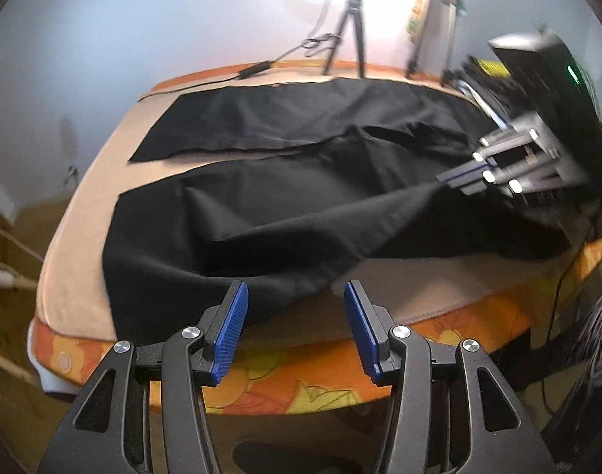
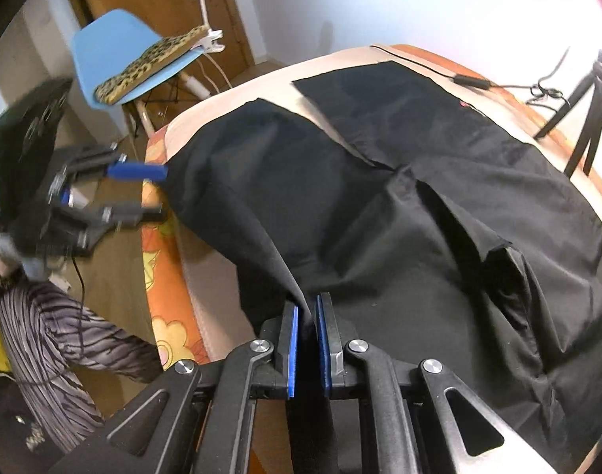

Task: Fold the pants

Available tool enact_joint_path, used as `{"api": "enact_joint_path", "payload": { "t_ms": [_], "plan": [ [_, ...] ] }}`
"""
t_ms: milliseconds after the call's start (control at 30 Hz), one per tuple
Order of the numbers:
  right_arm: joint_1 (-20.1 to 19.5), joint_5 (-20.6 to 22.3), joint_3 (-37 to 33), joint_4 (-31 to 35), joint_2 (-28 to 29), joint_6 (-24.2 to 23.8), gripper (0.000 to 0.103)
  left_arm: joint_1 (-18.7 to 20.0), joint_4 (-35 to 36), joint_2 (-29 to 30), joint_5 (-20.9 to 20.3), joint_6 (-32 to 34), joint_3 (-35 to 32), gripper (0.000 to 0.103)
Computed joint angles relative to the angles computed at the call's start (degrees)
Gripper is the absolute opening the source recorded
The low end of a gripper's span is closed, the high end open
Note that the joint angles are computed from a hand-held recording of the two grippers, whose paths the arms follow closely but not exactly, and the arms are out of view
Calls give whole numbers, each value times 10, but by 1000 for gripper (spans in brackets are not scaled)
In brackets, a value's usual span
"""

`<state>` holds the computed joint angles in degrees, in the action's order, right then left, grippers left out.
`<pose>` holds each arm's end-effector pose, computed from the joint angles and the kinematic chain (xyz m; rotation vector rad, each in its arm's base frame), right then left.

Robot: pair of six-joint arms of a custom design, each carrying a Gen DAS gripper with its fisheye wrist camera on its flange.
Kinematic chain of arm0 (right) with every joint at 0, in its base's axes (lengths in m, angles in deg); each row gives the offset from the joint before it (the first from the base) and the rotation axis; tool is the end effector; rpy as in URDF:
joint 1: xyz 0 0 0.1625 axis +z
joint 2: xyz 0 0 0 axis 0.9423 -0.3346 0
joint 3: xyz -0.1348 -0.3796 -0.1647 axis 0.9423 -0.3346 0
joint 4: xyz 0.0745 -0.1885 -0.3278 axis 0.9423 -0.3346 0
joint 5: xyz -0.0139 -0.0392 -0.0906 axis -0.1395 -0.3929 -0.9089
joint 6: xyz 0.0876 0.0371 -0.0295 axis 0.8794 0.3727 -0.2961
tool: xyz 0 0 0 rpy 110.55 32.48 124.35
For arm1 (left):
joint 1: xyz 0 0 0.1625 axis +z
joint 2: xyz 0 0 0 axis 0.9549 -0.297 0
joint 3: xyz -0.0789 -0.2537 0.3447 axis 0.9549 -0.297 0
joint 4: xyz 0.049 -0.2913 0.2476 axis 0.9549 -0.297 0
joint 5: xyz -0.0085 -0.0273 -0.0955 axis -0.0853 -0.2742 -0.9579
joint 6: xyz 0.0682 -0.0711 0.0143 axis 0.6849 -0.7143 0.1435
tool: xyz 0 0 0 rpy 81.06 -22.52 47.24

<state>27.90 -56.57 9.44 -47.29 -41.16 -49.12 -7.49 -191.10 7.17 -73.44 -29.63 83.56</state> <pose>0.2328 -0.8086 0.0339 1.6787 -2.2952 0.1584 -0.0944 -0.6952 0.1889 0.4172 2.2904 -0.6988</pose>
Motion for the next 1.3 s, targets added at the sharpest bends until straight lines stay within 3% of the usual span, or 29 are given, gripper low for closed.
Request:
{"api": "enact_joint_path", "payload": {
  "t_ms": [233,367,400,433,533,600,733,800,833,867,1000,1100,1300],
  "plan": [
    [-1,9,-32,29,10,21,7,-9,-21,58,111,81,-28,50],
    [-3,17,-36,44,7,30,7,-4,-32,77,163,88,-42,50],
    [-3,19,-34,43,5,30,7,-2,-37,80,171,91,-46,47],
    [-3,20,-31,41,4,30,7,0,-46,81,174,99,-47,36],
    [-4,23,-23,38,-1,30,7,7,-54,71,165,90,-48,9],
    [-4,27,-13,34,-6,28,7,10,-59,61,144,77,-44,6],
    [-4,33,13,23,-20,21,12,7,-92,52,131,81,-42,3],
    [-5,32,37,8,-34,13,26,6,-105,49,128,82,-42,3],
    [-6,35,60,-12,-47,8,42,6,-110,48,126,83,-42,3],
    [-8,38,76,-22,-57,6,46,5,-118,47,124,86,-41,3],
    [-30,55,161,-58,-127,-2,49,4,-145,42,122,100,-34,2],
    [-53,33,245,-120,-180,-21,58,5,-150,40,118,99,-33,2],
    [-84,-22,366,-225,-226,-79,61,3,-161,44,115,104,-44,2]
  ]
}}
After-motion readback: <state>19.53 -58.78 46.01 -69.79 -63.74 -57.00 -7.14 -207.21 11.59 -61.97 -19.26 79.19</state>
